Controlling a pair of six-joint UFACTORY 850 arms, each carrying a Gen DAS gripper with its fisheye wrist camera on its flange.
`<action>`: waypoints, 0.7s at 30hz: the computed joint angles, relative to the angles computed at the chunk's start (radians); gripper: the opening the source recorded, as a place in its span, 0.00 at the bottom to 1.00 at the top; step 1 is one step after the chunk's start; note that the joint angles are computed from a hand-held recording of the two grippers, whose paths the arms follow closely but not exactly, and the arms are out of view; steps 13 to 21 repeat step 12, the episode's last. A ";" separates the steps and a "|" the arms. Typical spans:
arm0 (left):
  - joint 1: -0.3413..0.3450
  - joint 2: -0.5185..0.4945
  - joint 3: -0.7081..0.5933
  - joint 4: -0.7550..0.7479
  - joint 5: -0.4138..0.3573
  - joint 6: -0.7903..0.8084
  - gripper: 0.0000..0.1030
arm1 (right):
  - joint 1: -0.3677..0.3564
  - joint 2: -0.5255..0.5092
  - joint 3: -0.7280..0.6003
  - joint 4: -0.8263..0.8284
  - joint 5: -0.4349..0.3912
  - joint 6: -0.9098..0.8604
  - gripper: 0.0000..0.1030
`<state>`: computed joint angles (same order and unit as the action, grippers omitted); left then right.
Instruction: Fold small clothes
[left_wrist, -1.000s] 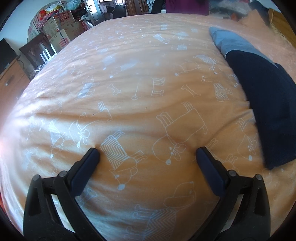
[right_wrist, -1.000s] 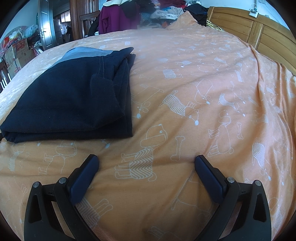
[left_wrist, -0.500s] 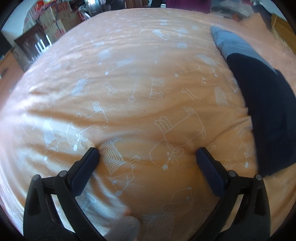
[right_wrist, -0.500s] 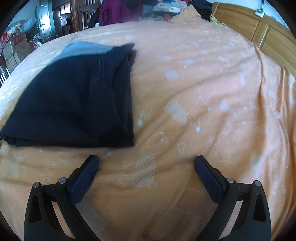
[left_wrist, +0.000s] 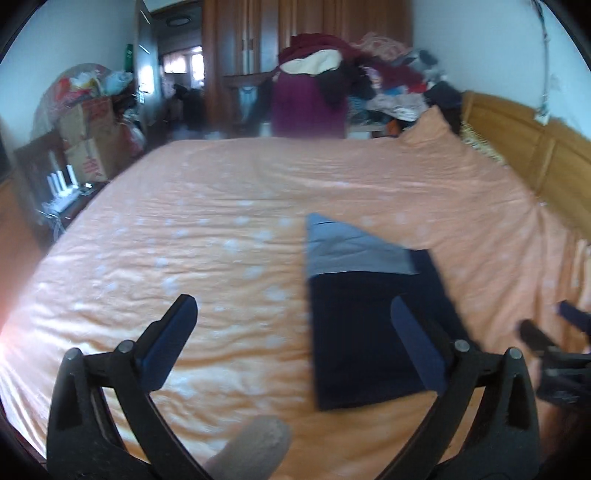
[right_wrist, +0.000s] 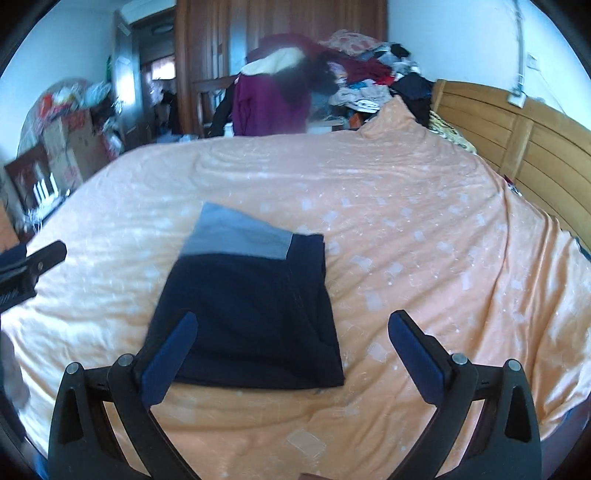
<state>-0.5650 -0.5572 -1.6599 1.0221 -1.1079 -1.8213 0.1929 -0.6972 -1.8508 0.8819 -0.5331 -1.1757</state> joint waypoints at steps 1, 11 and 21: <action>-0.005 -0.007 -0.013 -0.005 -0.005 0.011 1.00 | 0.000 0.010 0.007 -0.002 0.008 0.006 1.00; -0.010 -0.064 -0.104 -0.049 -0.011 0.055 1.00 | -0.011 0.022 -0.005 -0.027 -0.057 0.015 1.00; -0.014 -0.066 -0.106 -0.040 -0.016 0.051 1.00 | -0.013 0.021 -0.006 -0.019 -0.071 0.005 1.00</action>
